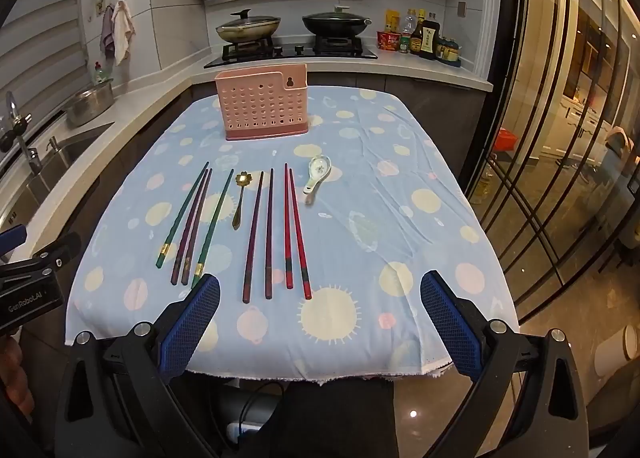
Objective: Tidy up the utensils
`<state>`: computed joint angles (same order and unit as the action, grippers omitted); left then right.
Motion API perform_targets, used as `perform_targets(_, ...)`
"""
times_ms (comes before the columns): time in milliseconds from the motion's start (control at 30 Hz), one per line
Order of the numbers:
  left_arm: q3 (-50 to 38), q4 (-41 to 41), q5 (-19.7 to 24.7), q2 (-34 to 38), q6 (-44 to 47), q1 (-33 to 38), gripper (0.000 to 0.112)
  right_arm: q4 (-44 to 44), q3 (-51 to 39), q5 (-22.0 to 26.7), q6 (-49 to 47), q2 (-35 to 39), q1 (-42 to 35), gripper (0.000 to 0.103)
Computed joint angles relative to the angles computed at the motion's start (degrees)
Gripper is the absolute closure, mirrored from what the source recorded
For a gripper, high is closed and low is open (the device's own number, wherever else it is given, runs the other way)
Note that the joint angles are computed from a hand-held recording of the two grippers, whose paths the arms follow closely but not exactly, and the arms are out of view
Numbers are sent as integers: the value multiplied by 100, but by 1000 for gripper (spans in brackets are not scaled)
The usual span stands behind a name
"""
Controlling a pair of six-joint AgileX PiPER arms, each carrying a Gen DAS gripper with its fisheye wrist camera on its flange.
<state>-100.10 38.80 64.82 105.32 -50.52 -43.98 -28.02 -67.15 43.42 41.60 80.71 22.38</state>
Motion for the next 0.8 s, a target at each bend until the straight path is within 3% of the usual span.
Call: perform_targets(800,56,54,4,-30,27,41,16,-149,30,13,124,12,47,7)
